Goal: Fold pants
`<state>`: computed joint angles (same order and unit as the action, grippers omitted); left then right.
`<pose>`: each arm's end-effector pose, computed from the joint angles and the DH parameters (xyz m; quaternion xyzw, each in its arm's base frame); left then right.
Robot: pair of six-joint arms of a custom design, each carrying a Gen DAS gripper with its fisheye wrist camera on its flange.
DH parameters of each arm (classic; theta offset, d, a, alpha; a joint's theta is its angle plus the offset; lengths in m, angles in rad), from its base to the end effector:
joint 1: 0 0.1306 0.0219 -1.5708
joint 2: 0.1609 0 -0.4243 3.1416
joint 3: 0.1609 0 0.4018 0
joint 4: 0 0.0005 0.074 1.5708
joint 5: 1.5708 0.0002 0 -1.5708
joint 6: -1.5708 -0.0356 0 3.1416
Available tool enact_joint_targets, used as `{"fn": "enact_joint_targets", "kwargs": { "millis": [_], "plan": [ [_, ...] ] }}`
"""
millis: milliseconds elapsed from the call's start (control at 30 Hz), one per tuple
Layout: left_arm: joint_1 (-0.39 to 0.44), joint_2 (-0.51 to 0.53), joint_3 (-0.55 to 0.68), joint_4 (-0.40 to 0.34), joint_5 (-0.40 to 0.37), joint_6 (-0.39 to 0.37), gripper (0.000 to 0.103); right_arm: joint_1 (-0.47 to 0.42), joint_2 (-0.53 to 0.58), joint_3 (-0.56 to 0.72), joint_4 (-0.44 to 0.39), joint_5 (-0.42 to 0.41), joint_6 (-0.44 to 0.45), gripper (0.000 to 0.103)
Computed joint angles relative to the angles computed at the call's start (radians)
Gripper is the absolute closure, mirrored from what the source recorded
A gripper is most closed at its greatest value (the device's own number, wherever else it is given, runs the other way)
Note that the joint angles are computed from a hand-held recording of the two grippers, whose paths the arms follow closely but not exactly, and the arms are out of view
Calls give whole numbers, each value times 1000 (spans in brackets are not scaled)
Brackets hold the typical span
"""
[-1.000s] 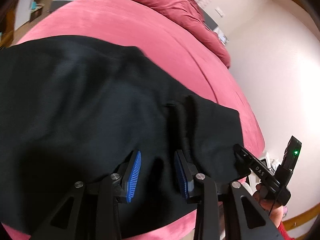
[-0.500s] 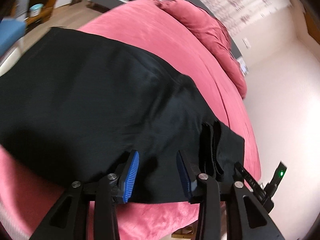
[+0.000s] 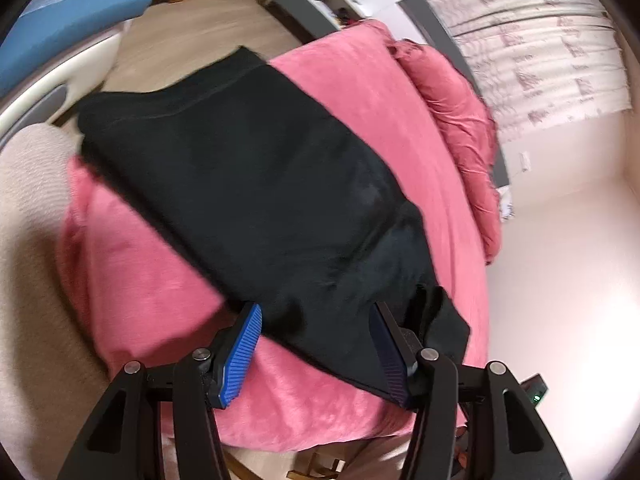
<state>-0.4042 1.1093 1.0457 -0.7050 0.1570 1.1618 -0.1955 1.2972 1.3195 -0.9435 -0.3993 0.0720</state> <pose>0.3429 -0.1533 0.4343 -0.3110 0.8641 -0.3257 0.2250 0.4345 -0.0725 0.4760 -0.0058 0.9310 0.1446 0.3350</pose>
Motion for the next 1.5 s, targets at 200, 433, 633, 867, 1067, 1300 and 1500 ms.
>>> {"fn": "enact_joint_targets", "kwargs": {
  "millis": [200, 433, 633, 867, 1067, 1300, 1500],
  "plan": [
    [37, -22, -40, 16, 8, 41, 46, 52, 5, -11, -16, -38, -5, 74],
    [70, -12, -56, 61, -18, 51, 45, 75, 28, -30, -17, -37, -27, 75],
    [66, 9, -60, 108, -122, -12, 45, 88, 21, -56, 19, -3, -4, 75],
    [123, -21, -144, 267, -113, 83, 65, 68, 29, -65, 33, -41, -22, 75],
    [141, -10, -151, 286, -89, 78, 77, 64, 10, -100, 86, -44, -25, 76],
    [127, -13, -101, 279, -107, 22, 87, 46, 6, -108, 96, -78, -31, 76],
    [54, 34, 54, 272, -137, -233, 88, 47, 2, -111, 101, -75, -29, 76]
  ]
}}
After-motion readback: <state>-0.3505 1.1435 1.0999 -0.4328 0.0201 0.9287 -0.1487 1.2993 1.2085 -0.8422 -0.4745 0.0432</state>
